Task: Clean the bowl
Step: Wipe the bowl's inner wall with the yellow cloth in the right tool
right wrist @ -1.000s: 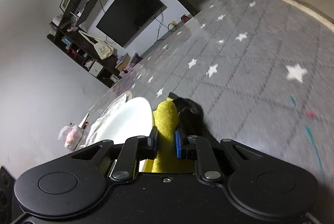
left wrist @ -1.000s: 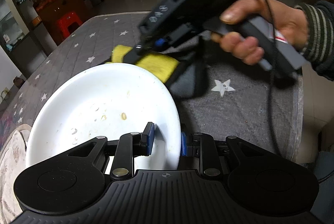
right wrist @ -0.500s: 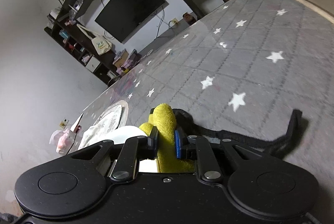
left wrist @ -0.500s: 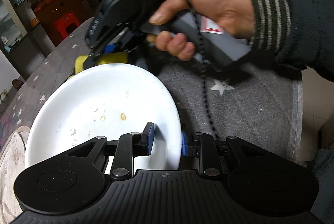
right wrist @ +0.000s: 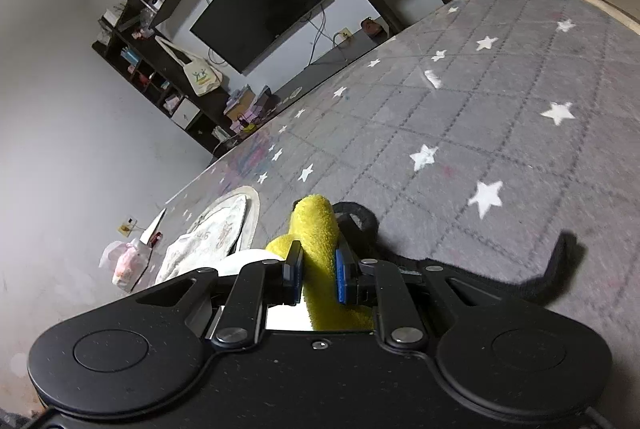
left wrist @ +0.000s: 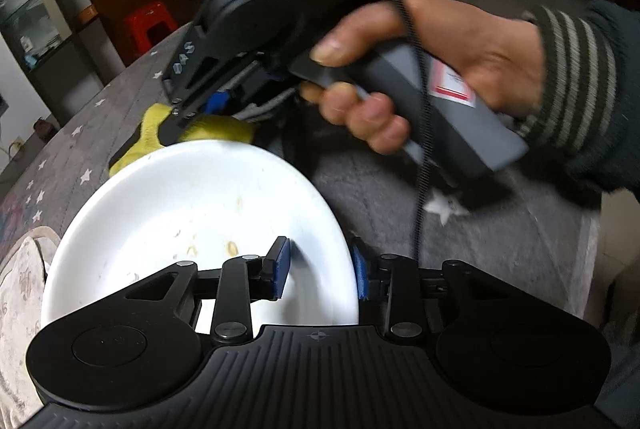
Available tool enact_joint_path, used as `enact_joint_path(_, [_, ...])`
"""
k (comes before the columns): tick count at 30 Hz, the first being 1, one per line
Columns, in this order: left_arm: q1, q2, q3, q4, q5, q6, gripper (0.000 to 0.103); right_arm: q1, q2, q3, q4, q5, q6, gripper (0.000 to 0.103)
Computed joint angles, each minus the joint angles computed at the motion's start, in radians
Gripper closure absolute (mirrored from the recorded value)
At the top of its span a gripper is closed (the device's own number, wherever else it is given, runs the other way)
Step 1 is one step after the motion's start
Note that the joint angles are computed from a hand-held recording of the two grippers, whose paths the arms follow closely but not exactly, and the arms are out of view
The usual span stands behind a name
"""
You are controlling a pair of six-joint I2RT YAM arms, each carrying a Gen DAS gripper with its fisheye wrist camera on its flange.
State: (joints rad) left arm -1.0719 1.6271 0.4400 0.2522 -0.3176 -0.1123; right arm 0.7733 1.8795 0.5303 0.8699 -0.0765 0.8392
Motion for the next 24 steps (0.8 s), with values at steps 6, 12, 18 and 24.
enact_joint_path(6, [-0.011,0.011,0.011,-0.001,-0.021,0.008,0.070,0.007,-0.033,-0.100,0.085,0.014,0.030,0.086])
enact_joint_path(12, [-0.033,-0.025,-0.038,0.029,0.002,0.050,0.072,0.019,-0.068,-0.227,0.194,0.039,0.065,0.086])
enact_joint_path(18, [-0.062,-0.074,-0.111,0.069,0.042,0.110,0.074,0.024,-0.092,-0.365,0.328,0.050,0.123,0.086])
enact_joint_path(24, [-0.072,-0.118,-0.150,0.060,0.079,0.166,0.074,0.006,-0.070,-0.390,0.385,0.029,0.143,0.086])
